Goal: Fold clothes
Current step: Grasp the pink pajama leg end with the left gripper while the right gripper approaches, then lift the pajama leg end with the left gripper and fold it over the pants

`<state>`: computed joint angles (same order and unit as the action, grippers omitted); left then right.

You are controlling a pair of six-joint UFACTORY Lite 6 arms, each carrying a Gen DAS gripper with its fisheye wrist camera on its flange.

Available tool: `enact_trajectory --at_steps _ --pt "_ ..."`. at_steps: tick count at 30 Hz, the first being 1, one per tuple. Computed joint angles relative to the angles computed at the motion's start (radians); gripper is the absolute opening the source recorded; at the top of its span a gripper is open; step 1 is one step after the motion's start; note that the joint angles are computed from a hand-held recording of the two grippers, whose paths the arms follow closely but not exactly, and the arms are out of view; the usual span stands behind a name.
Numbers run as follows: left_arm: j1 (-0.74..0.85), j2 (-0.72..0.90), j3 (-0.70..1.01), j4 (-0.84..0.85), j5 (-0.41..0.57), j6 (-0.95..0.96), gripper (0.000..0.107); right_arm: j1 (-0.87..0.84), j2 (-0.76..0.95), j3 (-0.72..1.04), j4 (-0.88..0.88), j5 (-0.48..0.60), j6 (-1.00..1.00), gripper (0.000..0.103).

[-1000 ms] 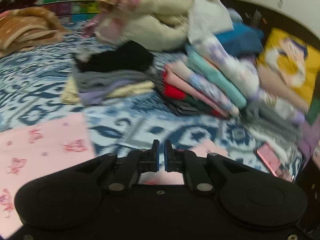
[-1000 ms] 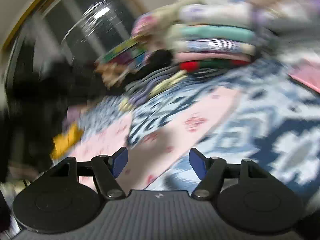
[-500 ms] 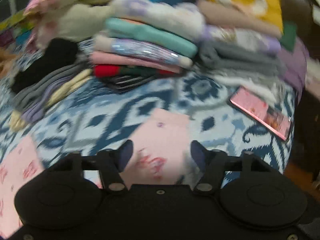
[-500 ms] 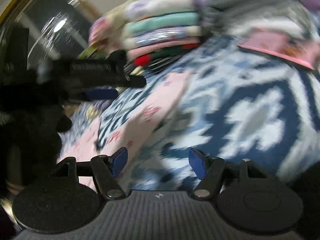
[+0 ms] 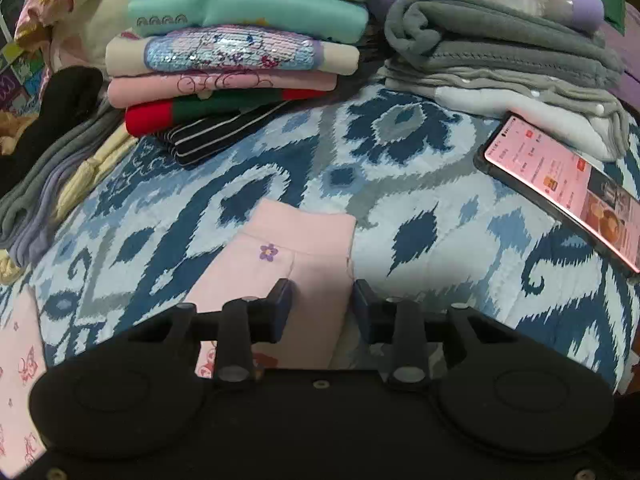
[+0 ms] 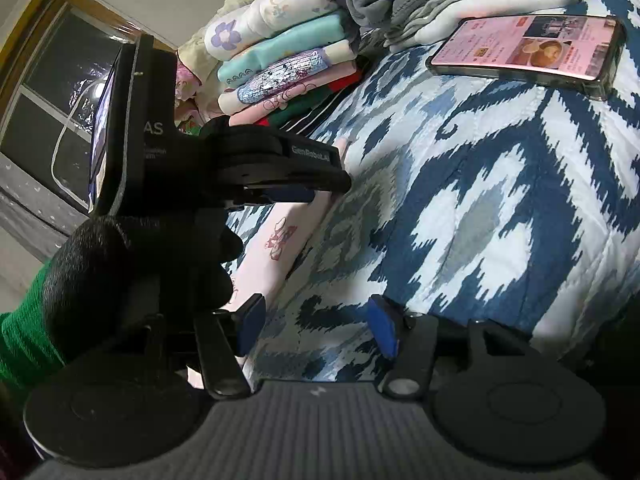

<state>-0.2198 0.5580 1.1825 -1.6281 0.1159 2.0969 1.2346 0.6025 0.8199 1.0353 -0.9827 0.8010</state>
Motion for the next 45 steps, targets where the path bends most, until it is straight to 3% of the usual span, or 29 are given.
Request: enact_trajectory --at_steps 1,3,6,12,18,23,32,38,45 --pt "0.005 -0.004 -0.003 -0.026 0.002 0.025 0.003 0.0 -0.001 0.002 0.005 0.003 -0.009 0.057" --pt "0.026 -0.019 -0.011 0.019 0.025 -0.027 0.003 0.001 -0.003 0.009 0.018 0.011 -0.033 0.057" --pt "0.094 -0.097 -0.072 -0.044 0.093 0.031 0.002 -0.001 0.0 0.043 0.056 0.036 -0.127 0.057" --pt "0.356 -0.221 -0.089 0.201 0.326 -0.235 0.002 0.008 0.06 0.226 0.156 0.088 -0.511 0.059" --pt "0.654 -0.216 0.028 0.351 0.579 -0.396 0.002 0.028 0.223 0.554 0.262 0.135 -1.003 0.059" --pt "0.849 -0.169 0.101 0.376 0.72 -0.426 0.002 0.034 0.407 0.88 0.466 0.175 -1.44 0.057" --pt "1.145 -0.004 0.304 0.417 0.922 -0.511 0.002 0.065 0.543 1.1 0.566 0.187 -1.732 0.051" --pt "1.272 0.085 0.402 0.432 0.966 -0.533 0.002 0.079 0.645 1.276 0.625 0.18 -1.898 0.047" --pt "1.386 0.168 0.498 0.441 1.032 -0.552 0.002 0.098 0.695 1.357 0.609 0.169 -1.973 0.023"
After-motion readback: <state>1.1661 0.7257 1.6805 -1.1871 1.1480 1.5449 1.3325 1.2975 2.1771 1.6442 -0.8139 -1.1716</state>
